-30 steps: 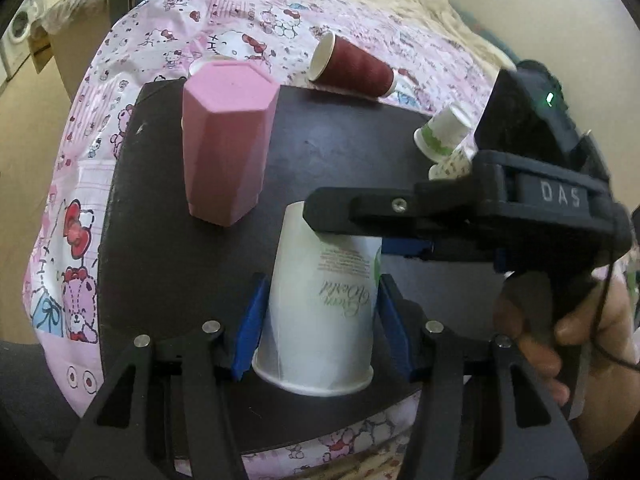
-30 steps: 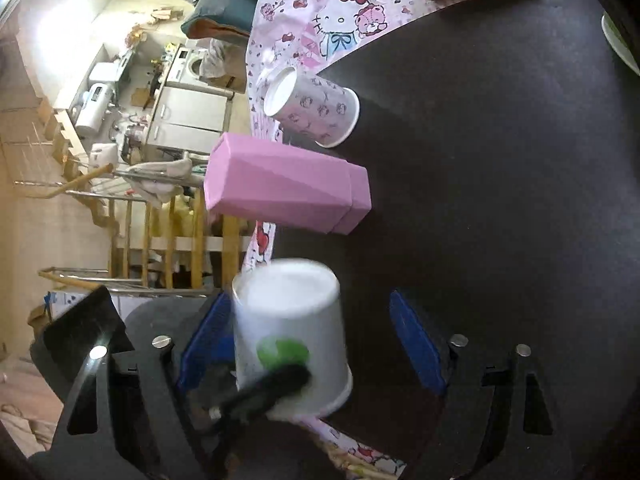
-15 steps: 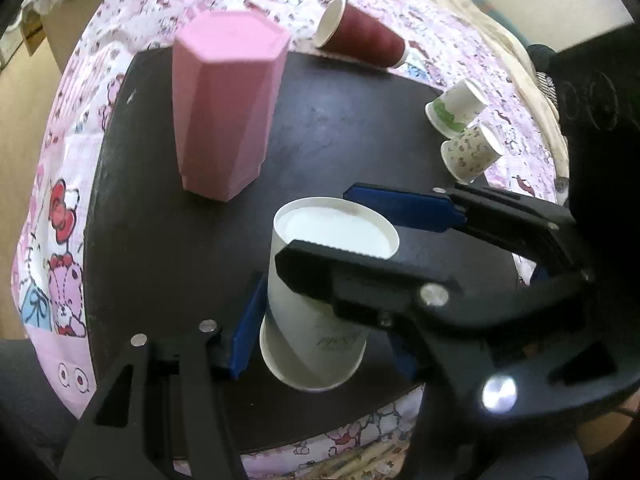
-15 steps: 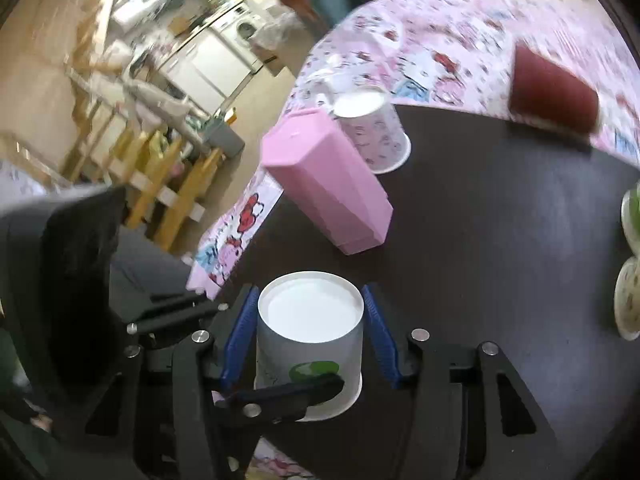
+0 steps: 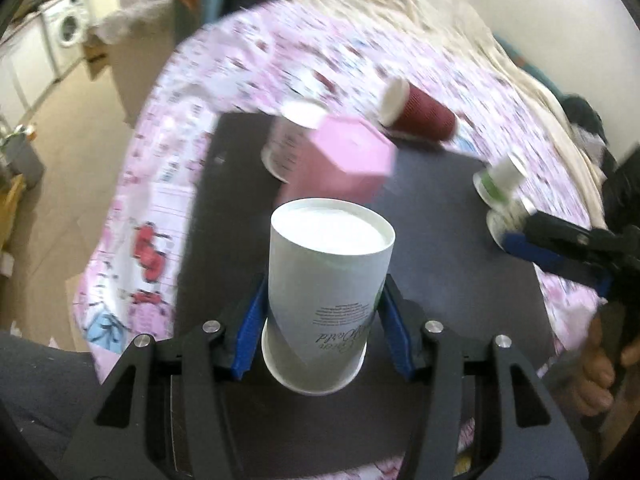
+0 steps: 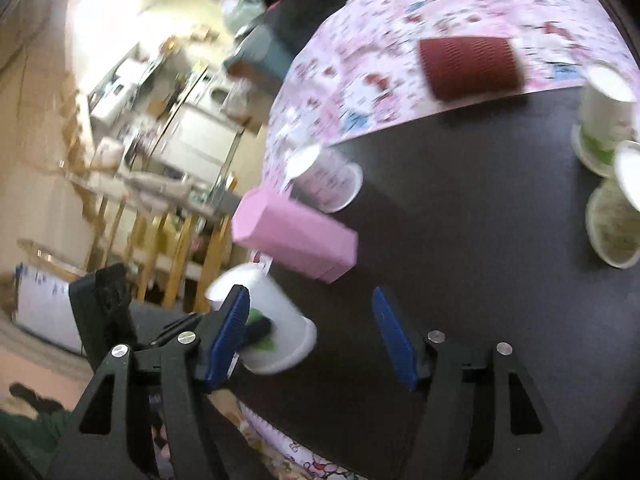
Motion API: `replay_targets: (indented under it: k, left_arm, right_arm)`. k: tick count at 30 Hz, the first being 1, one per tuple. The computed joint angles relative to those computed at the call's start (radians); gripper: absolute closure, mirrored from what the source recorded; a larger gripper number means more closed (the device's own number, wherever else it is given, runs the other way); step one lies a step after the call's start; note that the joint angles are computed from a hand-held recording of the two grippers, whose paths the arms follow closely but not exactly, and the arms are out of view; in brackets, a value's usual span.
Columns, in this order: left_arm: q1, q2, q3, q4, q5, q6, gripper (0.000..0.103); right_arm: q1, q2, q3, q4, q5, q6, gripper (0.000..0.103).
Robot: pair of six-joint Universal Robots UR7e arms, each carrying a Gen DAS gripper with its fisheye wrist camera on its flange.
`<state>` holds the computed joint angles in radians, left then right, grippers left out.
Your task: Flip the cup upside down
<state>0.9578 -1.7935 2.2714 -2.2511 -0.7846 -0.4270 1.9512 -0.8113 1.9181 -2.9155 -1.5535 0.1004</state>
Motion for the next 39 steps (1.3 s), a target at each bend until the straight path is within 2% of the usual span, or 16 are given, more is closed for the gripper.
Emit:
replay_targets:
  k: [4, 6, 11, 15, 20, 24, 29, 31, 32, 36, 39]
  left_arm:
    - [0.013, 0.024, 0.035, -0.127, 0.065, 0.036, 0.053]
    - [0.011, 0.034, 0.048, -0.151, 0.082, 0.048, 0.053]
    - [0.034, 0.05, 0.045, -0.095, 0.067, 0.015, 0.052]
    - [0.022, 0.045, 0.057, -0.085, 0.081, 0.026, 0.051]
    - [0.014, 0.021, 0.056, 0.033, 0.056, -0.036, 0.05]
    - [-0.001, 0.035, 0.066, 0.028, 0.075, -0.023, 0.046]
    - [0.032, 0.049, 0.019, 0.113, 0.009, -0.075, 0.039]
    - [0.046, 0.042, -0.005, 0.149, -0.05, -0.086, 0.03]
    - [0.047, 0.034, -0.004, 0.139, -0.067, -0.083, 0.03]
    - [0.012, 0.007, -0.008, 0.176, -0.069, -0.1, 0.029]
    - [-0.012, -0.031, -0.018, 0.227, -0.113, -0.112, 0.029]
  right_arm:
    - [-0.016, -0.028, 0.032, -0.04, -0.003, 0.029, 0.035]
    - [-0.022, -0.035, 0.039, -0.046, -0.003, 0.037, 0.035]
    - [-0.023, -0.039, 0.039, -0.055, -0.003, 0.053, 0.035]
    - [-0.012, -0.041, 0.037, -0.055, -0.017, 0.042, 0.035]
    - [-0.008, -0.046, 0.041, -0.057, -0.021, 0.042, 0.035]
    - [-0.008, -0.05, 0.042, -0.049, -0.029, 0.05, 0.035]
    - [-0.006, -0.052, 0.04, -0.038, -0.039, 0.053, 0.035]
    - [-0.005, -0.055, 0.041, -0.028, -0.049, 0.055, 0.035]
    - [-0.006, -0.057, 0.042, -0.028, -0.05, 0.056, 0.035]
    - [-0.009, -0.066, 0.05, -0.033, -0.054, 0.062, 0.035]
    - [-0.011, -0.069, 0.054, -0.04, -0.055, 0.068, 0.035]
